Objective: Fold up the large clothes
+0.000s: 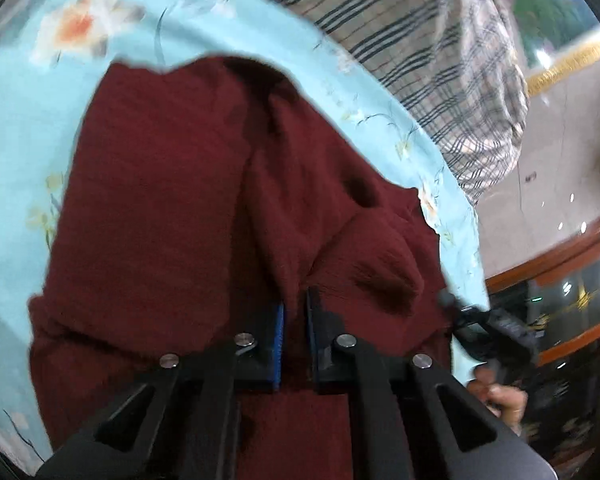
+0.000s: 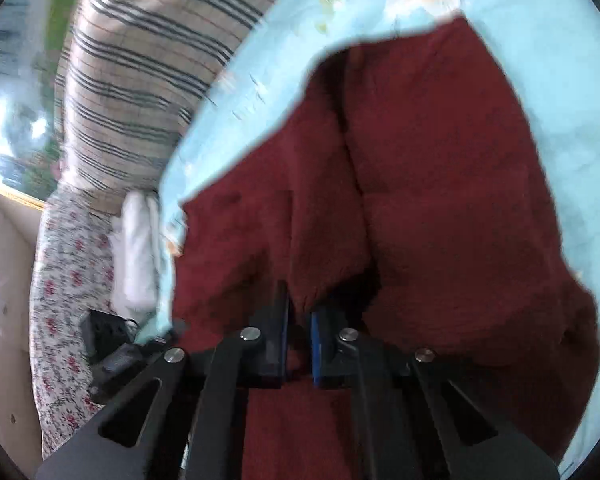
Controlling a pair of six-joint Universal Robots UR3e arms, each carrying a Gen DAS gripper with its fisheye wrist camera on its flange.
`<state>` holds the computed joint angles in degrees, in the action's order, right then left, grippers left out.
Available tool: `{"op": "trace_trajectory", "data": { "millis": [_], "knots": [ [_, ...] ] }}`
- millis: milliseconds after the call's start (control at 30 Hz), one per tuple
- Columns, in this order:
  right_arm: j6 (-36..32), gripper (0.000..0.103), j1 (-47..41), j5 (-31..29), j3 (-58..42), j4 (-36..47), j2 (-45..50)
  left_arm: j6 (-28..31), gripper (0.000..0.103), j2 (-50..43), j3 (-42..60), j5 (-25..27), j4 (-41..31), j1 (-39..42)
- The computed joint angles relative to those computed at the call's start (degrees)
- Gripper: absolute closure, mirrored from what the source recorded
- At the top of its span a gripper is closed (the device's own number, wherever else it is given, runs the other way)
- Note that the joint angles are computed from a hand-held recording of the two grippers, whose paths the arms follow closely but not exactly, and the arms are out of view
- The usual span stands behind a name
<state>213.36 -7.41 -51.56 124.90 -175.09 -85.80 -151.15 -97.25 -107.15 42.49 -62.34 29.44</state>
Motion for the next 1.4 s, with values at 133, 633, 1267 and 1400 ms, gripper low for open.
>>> {"op": "trace_trajectory", "data": {
  "millis": [133, 633, 1267, 1400],
  "knots": [
    [-4.49, 0.095, -1.80, -2.04, 2.82, 4.48, -7.21, -0.55, 0.100, 2.55, -3.92, 1.40, 7.57, -0.18],
    [-5.95, 0.083, 5.51, -17.84, 1.05, 9.74, -12.88, 2.47, 0.100, 5.34, -7.34, 4.92, 9.51, 2.86],
    [-8.95, 0.065, 7.55, -15.22, 3.91, 19.34, -19.24, 24.16, 0.040, 32.07, -17.09, 4.05, -21.26, 24.48],
    [-10.13, 0.065, 4.89, -14.99, 10.72, 25.11, -30.25, 35.88, 0.036, 40.63, -17.99, 6.45, -35.88, 33.96]
  ]
}}
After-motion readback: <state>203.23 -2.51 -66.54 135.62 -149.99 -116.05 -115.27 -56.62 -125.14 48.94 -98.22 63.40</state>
